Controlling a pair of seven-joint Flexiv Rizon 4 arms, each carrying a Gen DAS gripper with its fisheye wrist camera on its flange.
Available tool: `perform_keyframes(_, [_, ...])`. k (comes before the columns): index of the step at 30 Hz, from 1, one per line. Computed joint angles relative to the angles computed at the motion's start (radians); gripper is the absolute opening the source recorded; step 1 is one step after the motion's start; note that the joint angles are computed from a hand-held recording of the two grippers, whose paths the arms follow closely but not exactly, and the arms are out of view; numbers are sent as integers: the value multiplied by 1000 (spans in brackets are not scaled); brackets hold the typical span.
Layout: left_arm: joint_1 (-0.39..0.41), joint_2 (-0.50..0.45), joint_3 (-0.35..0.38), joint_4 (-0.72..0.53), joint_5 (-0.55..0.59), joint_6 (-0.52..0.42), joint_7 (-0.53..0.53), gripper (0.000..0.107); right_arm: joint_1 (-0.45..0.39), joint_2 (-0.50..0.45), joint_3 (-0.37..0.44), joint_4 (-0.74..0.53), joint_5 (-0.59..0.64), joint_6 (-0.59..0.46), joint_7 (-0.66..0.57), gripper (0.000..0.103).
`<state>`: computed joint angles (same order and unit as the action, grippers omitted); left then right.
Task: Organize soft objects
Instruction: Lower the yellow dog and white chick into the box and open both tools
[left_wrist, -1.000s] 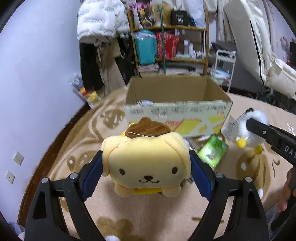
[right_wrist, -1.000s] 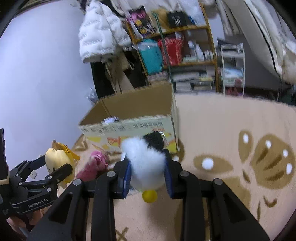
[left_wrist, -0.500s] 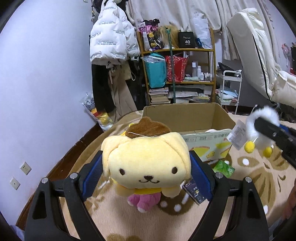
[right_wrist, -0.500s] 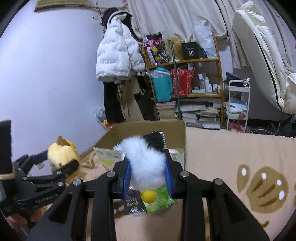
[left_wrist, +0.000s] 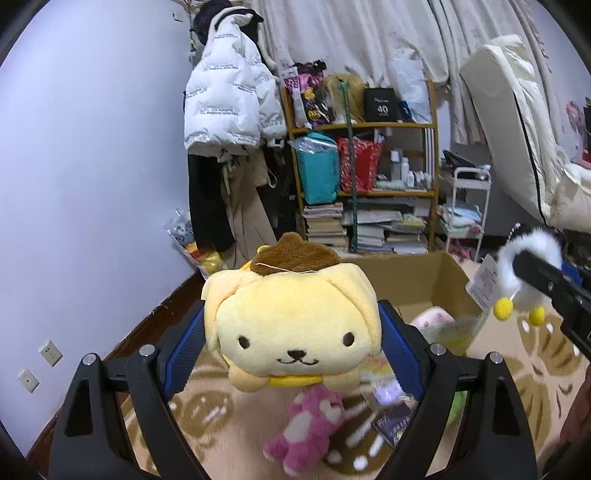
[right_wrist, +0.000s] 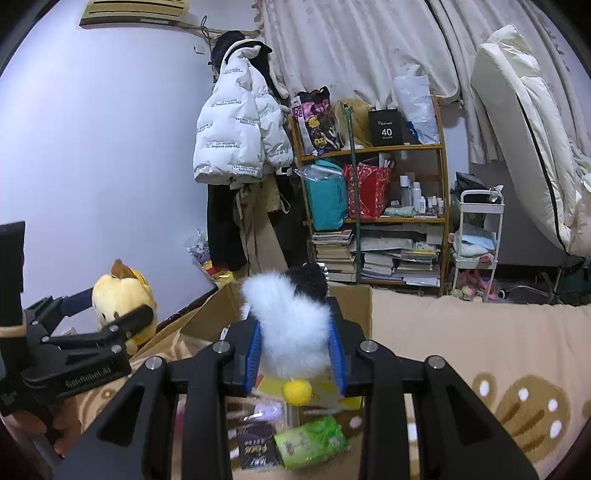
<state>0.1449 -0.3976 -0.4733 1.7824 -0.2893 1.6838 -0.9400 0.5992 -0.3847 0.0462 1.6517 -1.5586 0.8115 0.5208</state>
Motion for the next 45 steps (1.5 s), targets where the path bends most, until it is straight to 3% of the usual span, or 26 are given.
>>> perform_keyframes(4, [-112, -50, 127, -88, 19, 17, -40, 87, -11, -25, -18, -33, -11, 17, -28, 33])
perform_keyframes(12, [-181, -138, 189, -222, 48, -12, -62, 87, -15, -91, -56, -108, 53, 24, -108, 33])
perform_keyframes(18, [-159, -189, 139, -280, 28, -70, -47, 87, -13, -126, -79, -131, 120, 39, -139, 34])
perform_keyframes(21, [-145, -210, 111, -287, 21, -51, -26, 87, -14, -135, -88, -130, 144, 56, -134, 34])
perform_keyframes(27, [-134, -236, 86, -317, 21, -91, 25, 88, -32, -146, -103, -113, 160, 132, -95, 35])
perform_keyframes(29, [-110, -242, 46, -313, 5, -112, 56, 88, -39, -152, -107, -111, 163, 162, -74, 35])
perform_keyframes(35, [-160, -252, 111, -342, -29, -166, 71, 88, -36, -168, -117, -116, 179, 199, -97, 38])
perform_keyframes(45, [-159, -246, 108, -321, -70, -174, 104, 92, -37, -167, -126, -94, 190, 257, -63, 39])
